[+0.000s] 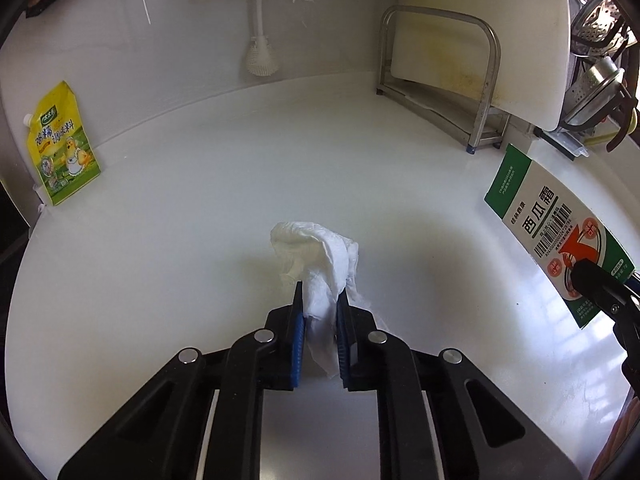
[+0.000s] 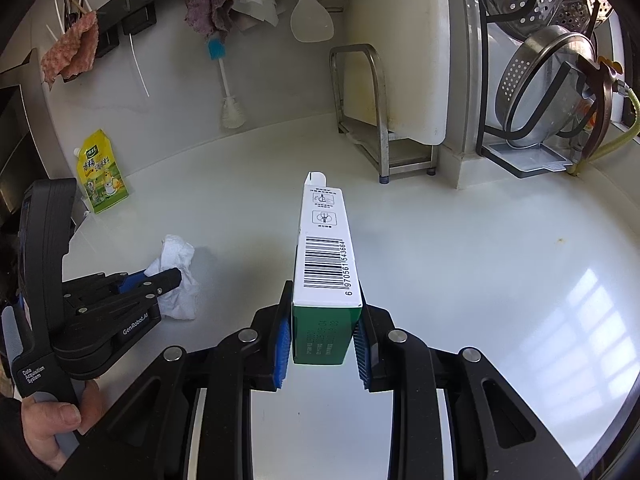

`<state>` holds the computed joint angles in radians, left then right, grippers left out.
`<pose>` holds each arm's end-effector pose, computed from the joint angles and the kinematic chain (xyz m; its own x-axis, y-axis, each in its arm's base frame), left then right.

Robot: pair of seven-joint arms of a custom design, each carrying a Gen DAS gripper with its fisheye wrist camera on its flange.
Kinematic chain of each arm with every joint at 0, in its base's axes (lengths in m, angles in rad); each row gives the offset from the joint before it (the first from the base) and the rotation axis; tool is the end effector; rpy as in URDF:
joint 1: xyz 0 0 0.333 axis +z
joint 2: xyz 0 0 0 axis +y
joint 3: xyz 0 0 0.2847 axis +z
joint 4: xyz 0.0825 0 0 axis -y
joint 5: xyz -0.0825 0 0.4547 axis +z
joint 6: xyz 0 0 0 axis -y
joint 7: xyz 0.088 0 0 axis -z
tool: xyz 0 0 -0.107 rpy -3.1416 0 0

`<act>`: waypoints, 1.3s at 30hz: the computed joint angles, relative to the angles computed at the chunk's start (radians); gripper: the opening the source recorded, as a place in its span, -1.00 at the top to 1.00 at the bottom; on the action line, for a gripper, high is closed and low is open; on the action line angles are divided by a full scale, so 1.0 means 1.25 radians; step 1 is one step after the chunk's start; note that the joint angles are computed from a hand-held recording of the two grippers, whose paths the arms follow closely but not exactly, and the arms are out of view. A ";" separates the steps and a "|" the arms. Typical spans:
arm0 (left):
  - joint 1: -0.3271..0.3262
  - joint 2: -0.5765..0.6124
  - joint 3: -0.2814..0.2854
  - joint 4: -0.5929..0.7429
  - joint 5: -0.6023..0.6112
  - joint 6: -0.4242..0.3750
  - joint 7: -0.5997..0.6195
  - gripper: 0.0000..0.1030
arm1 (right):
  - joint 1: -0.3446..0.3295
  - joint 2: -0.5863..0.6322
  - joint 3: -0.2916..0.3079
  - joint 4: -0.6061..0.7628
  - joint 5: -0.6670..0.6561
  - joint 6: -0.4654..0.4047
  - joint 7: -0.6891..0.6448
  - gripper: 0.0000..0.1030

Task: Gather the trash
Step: 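Carry the carton and tissue over the basket with both tools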

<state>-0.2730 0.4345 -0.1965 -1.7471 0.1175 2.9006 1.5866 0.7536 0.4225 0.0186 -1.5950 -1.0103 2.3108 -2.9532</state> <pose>0.6730 -0.3331 0.3465 -0.5054 -0.8625 -0.0251 -0.6354 0.3917 -0.6655 0.5549 0.5150 0.3681 -0.3071 -0.9397 -0.1508 -0.5898 0.3123 -0.7448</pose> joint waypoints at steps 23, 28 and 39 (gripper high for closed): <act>0.170 -0.582 -0.208 -0.560 -1.022 0.012 0.939 0.73 | 0.197 -0.019 0.122 0.013 -0.047 -0.375 0.253 0.50; 0.101 -0.702 -0.136 -0.683 -1.028 -0.027 0.953 0.73 | 0.266 0.028 0.125 0.062 -0.017 -0.429 0.326 0.50; -0.020 -0.908 0.012 -0.869 -0.963 -0.069 0.930 0.73 | 0.394 0.153 0.089 0.232 0.013 -0.518 0.381 0.50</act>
